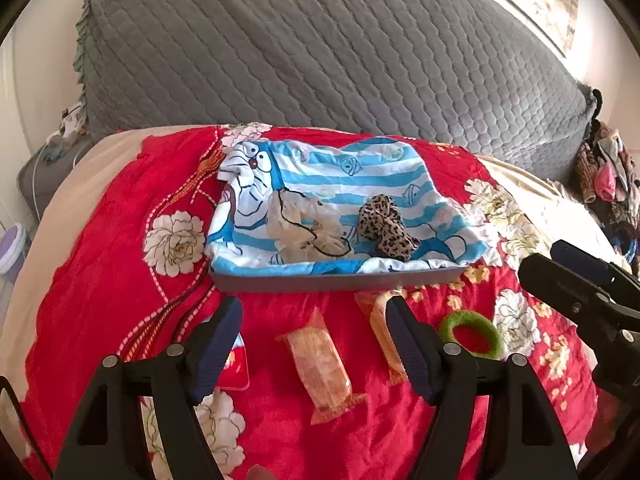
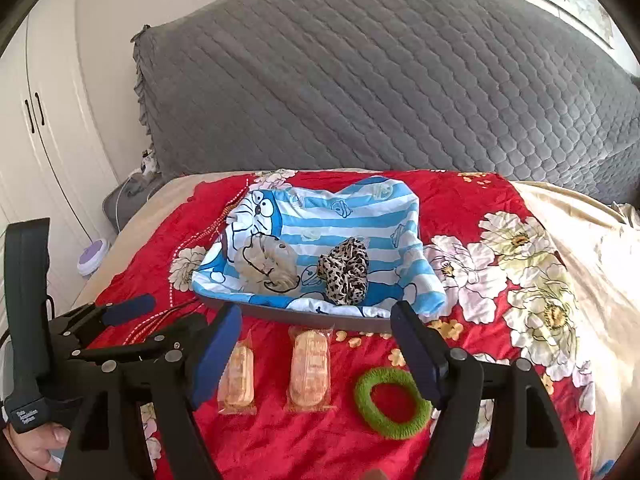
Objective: Organize objects
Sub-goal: 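Withdraw both tools from the tray back over the bed cover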
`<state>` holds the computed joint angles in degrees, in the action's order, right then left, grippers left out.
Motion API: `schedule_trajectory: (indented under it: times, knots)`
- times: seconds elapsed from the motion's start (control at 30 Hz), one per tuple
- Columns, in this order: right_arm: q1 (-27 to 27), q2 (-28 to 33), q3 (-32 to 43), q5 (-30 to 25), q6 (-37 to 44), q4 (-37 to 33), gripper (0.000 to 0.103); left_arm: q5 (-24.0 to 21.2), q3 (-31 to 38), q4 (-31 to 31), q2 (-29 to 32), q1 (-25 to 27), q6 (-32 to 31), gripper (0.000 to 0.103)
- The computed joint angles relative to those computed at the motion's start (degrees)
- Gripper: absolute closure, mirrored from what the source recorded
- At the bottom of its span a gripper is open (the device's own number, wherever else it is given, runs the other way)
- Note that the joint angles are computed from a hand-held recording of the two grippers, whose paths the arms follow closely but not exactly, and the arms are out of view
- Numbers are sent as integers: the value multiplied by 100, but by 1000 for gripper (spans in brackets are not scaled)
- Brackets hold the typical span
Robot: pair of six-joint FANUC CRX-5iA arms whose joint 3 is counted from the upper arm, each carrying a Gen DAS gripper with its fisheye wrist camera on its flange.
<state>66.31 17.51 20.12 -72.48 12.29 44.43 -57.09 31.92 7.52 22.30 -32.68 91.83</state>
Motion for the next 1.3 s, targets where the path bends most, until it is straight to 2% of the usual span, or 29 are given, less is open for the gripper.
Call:
schedule_trajectory:
  times: [0.27,0.53,0.63,0.77,1.23,1.3]
  knots:
    - [222,-156,-118,-346,-193,72,26,-108,-270,-21,-264,-17,1,25]
    - [469,-311,-276,-431,-343,293,26,-258,-333,-175,-490,-71,30,25]
    - [556,-361,-338,-477,-420,341,26,-180,-441,-189,-632,-64,84,24]
    - [677,-403,-411,-547,-501,387,20,-179,-630,-149,-797,-39,108,23]
    - [884,-505,-675,-745,-707,242,11,-119,-1032,-323,-1032,-140,115,23]
    - [903,-489,-681,-803,-709,200,6,-130,-1063,-260,-1032,-139,75,23]
